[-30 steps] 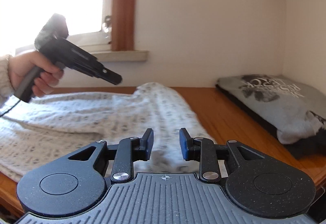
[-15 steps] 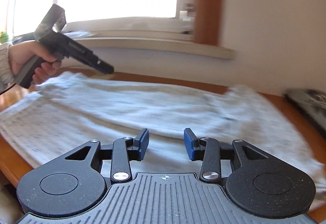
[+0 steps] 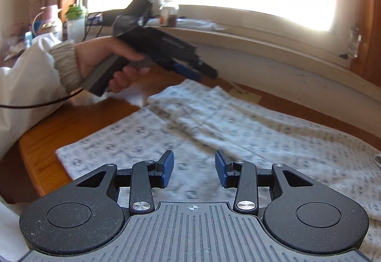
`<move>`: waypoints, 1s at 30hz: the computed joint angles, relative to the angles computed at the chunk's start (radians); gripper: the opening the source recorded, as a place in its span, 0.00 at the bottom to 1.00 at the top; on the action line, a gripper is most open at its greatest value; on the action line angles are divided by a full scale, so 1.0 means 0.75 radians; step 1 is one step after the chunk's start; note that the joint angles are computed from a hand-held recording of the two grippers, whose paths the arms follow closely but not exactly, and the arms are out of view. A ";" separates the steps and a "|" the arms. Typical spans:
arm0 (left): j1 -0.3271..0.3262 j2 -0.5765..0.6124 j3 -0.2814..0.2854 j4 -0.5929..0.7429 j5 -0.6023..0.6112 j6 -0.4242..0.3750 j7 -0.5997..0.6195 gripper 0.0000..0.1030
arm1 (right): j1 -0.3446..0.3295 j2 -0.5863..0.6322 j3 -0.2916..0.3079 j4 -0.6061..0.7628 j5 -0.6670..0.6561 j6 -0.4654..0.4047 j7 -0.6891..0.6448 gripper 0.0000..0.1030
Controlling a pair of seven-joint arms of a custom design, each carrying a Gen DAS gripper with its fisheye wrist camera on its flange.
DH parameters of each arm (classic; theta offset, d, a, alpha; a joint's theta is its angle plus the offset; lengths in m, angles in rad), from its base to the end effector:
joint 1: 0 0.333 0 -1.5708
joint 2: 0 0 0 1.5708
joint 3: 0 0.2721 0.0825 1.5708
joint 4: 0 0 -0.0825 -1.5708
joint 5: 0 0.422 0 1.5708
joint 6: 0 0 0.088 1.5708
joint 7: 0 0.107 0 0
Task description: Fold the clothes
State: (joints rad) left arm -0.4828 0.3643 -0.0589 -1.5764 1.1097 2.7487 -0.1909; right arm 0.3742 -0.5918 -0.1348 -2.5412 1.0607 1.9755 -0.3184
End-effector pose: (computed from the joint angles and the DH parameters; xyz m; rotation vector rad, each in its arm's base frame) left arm 0.6074 -0.4015 0.4522 -1.9614 1.3652 -1.2347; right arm 0.4154 0.1598 0.4531 -2.0923 -0.1343 -0.0392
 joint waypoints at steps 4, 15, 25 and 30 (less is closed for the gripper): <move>0.000 -0.012 -0.002 -0.017 0.004 0.018 -0.008 0.75 | -0.013 -0.074 -0.004 -0.044 -0.060 -0.042 0.009 0.40; -0.018 0.040 0.062 0.001 -0.018 0.189 -0.105 0.76 | -0.067 -0.177 -0.059 -0.096 -0.207 -0.142 -0.013 0.44; -0.032 0.038 0.039 0.026 -0.050 0.014 -0.013 0.77 | -0.064 -0.200 -0.071 -0.112 -0.228 -0.180 -0.012 0.44; 0.003 0.141 0.007 0.140 -0.165 0.063 0.196 0.78 | -0.066 -0.203 -0.065 -0.119 -0.241 -0.195 -0.018 0.44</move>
State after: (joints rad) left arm -0.4806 0.4701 -0.0533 -1.4714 0.9859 2.7962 -0.0438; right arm 0.3248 -0.7444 -0.1836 -2.6302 0.8800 1.8294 -0.3316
